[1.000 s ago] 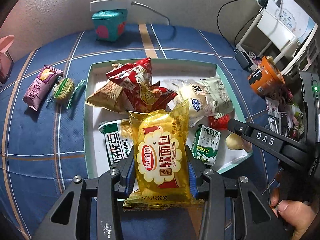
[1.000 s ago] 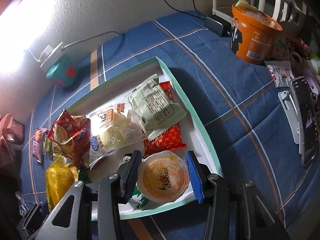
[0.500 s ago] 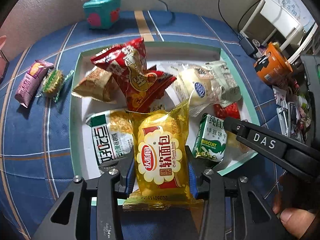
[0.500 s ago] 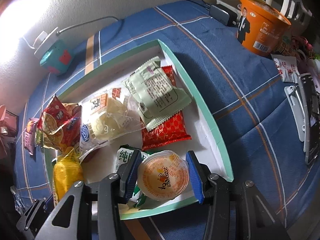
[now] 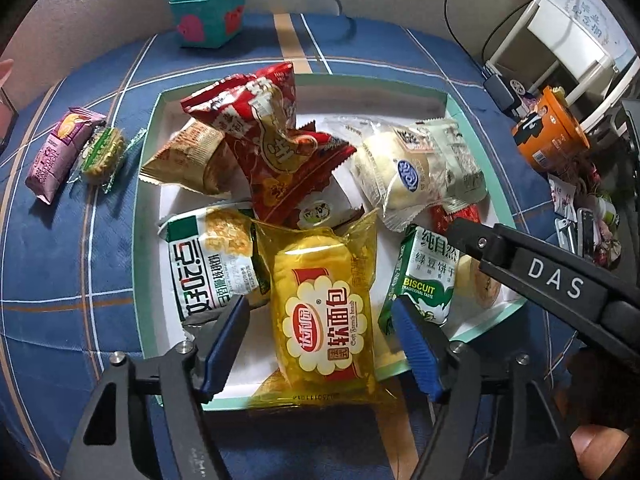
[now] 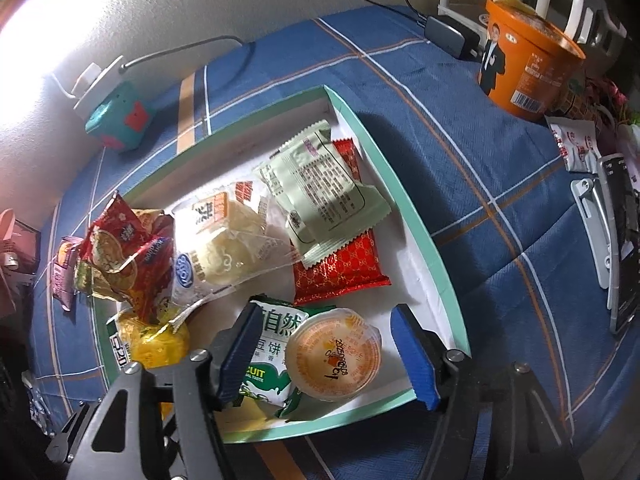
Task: Organize snacks
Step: 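Lower both snacks into the tray and open both tools, then withdraw both open tools from the tray toward the last two snacks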
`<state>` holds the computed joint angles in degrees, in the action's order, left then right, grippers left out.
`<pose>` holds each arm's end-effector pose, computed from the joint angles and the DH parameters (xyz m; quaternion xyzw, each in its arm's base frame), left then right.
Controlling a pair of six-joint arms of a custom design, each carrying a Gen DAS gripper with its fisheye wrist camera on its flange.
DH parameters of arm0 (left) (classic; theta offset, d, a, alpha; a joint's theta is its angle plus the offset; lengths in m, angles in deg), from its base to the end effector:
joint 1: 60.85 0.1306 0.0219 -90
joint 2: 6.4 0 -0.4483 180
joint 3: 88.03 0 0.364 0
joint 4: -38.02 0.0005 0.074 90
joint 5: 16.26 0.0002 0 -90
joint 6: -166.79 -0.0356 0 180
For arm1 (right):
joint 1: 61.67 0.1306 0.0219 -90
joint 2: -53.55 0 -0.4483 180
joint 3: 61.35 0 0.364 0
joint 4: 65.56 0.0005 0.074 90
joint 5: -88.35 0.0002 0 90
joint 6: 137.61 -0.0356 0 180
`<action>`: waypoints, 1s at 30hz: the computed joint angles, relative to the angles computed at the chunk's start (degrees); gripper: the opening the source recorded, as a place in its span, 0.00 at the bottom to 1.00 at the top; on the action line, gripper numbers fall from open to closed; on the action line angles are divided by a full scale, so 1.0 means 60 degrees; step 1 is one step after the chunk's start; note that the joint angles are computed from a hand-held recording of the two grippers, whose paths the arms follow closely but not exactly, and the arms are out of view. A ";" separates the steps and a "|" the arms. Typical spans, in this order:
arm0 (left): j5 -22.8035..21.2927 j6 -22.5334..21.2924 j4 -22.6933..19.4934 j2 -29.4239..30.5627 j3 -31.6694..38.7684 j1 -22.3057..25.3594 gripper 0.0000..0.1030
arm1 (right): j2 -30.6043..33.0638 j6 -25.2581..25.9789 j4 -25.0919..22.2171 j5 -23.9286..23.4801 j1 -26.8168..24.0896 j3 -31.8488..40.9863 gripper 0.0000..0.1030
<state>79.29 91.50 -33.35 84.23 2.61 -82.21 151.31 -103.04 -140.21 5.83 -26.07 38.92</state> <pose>0.3949 -0.1587 0.4752 0.0650 0.9835 -0.0955 0.1390 0.3928 0.2749 0.4866 0.1797 0.9693 0.0654 0.1545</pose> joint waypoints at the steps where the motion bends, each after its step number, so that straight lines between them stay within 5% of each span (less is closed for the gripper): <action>1: -0.0006 0.0028 0.0009 -0.0010 0.0027 0.0011 0.73 | -0.0005 0.0010 -0.0012 0.0065 0.0010 0.0044 0.68; 12: 0.0189 0.0367 0.0238 -0.0405 0.0437 0.0923 0.78 | -0.0309 0.0191 0.0107 0.1072 0.0242 0.0609 0.68; 19: -0.0815 0.0257 0.0412 -0.0719 0.0531 0.1651 0.86 | -0.0279 0.0434 -0.0106 0.1382 0.0569 0.1004 0.69; 30: -0.1340 -0.0154 0.0288 -0.0768 0.0342 0.2956 0.88 | 0.0491 0.1304 -0.0318 0.1054 0.1108 0.1771 0.69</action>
<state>71.26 90.58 -31.62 79.63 4.66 -64.47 154.26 -95.22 -142.11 12.16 -19.42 49.55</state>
